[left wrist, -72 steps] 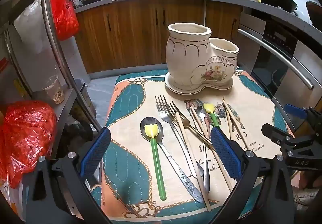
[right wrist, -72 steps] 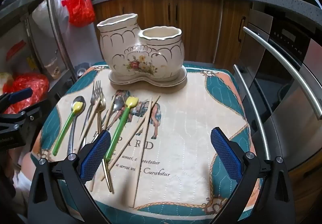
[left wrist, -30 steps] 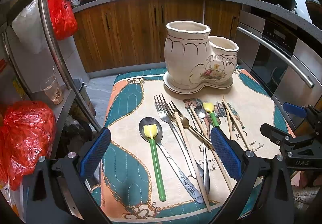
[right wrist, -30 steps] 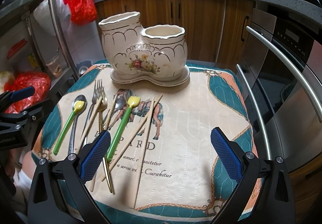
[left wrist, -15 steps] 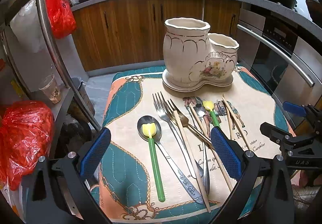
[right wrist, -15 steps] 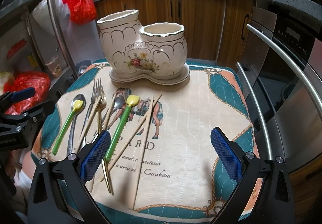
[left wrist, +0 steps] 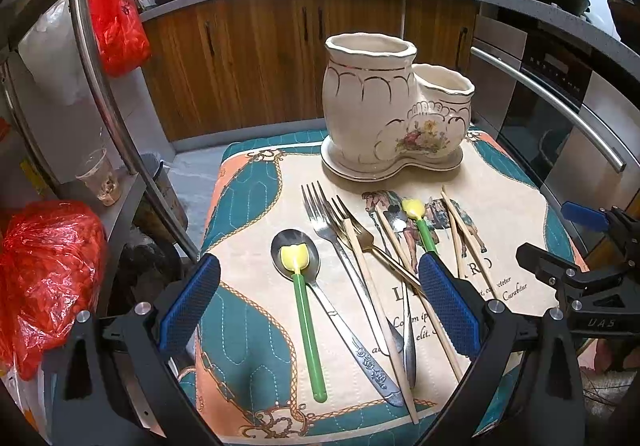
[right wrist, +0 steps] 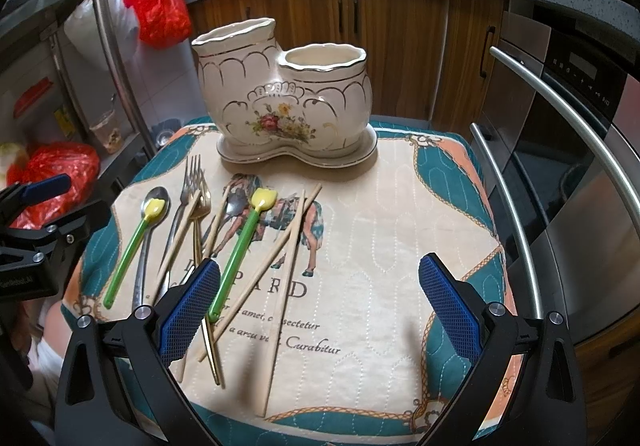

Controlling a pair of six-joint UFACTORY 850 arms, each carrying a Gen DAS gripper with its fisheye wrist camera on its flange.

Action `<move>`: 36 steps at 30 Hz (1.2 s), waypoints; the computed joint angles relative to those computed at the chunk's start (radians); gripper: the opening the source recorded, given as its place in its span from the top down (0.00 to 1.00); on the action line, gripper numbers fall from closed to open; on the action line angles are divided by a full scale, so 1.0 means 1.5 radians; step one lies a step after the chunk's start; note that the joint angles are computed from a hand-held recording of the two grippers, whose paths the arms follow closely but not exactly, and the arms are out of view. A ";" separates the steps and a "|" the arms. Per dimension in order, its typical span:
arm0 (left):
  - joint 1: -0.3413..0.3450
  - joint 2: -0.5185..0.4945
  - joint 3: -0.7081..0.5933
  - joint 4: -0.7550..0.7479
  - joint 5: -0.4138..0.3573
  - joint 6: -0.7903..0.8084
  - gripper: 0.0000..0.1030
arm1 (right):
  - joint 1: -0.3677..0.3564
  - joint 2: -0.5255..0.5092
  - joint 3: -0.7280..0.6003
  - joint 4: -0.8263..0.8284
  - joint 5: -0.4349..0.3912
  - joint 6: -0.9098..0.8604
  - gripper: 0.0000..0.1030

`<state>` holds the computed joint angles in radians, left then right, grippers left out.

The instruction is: Organize utensils

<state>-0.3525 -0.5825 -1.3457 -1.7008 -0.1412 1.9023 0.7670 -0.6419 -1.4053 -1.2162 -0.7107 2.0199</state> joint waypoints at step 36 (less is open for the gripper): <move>0.003 -0.033 -0.034 0.240 -0.021 -0.239 0.05 | -0.006 -0.005 0.009 -0.111 -0.009 0.038 0.04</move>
